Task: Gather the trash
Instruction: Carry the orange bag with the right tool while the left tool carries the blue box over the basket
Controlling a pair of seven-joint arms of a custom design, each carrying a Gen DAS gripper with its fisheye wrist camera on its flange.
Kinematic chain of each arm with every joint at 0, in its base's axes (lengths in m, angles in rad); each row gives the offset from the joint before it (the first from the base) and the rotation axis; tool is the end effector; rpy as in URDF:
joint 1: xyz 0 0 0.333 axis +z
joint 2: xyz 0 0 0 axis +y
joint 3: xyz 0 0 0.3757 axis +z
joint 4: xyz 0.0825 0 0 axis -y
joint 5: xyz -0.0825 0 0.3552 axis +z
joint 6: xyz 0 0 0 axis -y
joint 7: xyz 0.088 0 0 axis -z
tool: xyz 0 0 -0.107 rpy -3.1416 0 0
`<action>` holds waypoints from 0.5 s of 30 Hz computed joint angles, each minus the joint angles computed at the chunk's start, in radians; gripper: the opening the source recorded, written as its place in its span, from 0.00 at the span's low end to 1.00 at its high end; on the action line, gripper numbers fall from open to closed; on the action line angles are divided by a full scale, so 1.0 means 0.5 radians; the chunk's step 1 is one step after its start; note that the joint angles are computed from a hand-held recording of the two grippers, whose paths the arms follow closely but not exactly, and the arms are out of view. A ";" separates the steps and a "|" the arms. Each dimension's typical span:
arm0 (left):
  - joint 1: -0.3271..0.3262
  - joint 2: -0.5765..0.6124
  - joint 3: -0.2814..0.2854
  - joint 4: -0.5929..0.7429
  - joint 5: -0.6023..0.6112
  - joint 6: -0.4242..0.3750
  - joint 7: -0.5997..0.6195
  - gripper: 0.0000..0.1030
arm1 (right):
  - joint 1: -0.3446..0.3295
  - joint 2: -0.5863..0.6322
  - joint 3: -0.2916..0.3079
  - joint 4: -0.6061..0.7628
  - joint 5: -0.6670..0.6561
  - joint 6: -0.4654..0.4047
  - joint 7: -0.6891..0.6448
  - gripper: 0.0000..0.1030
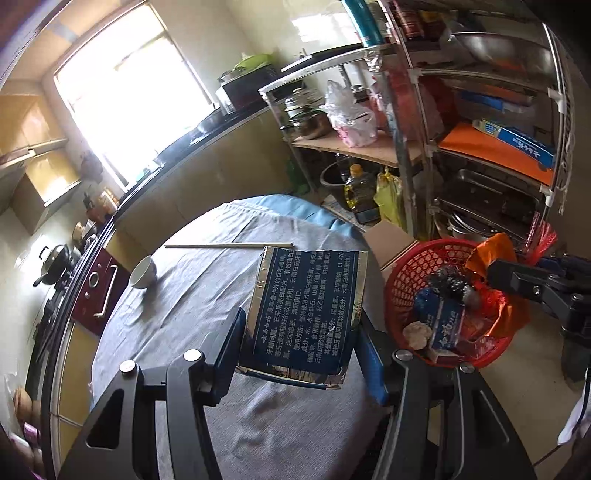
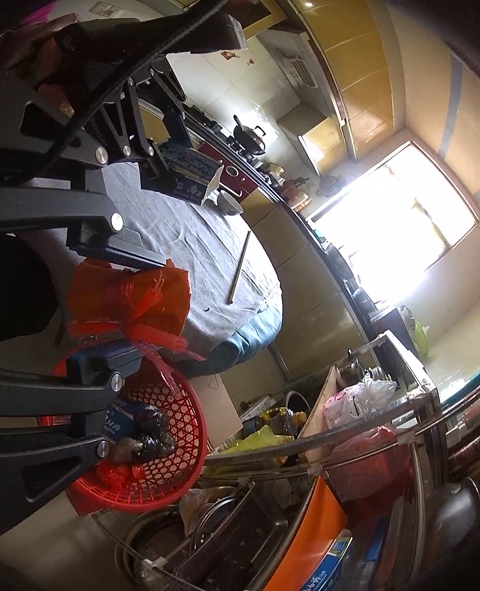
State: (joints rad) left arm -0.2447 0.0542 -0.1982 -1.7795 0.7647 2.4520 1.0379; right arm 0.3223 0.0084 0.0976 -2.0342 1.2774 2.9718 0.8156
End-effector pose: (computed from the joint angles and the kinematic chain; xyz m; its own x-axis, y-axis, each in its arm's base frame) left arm 0.5442 -0.2540 0.6555 -0.1754 -0.9095 -0.3769 -0.6357 0.3970 -0.6620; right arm 0.5343 0.1664 0.5830 0.2354 -0.8333 -0.5002 -0.6580 0.2421 -0.7130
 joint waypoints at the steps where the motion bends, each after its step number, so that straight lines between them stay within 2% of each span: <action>1: -0.007 0.011 -0.006 0.014 0.004 -0.006 0.004 0.58 | -0.003 -0.001 -0.003 -0.002 0.004 0.008 -0.002 0.38; 15: -0.123 0.135 -0.009 0.162 0.000 -0.046 0.087 0.58 | -0.040 -0.065 -0.059 -0.060 0.106 0.041 -0.051 0.38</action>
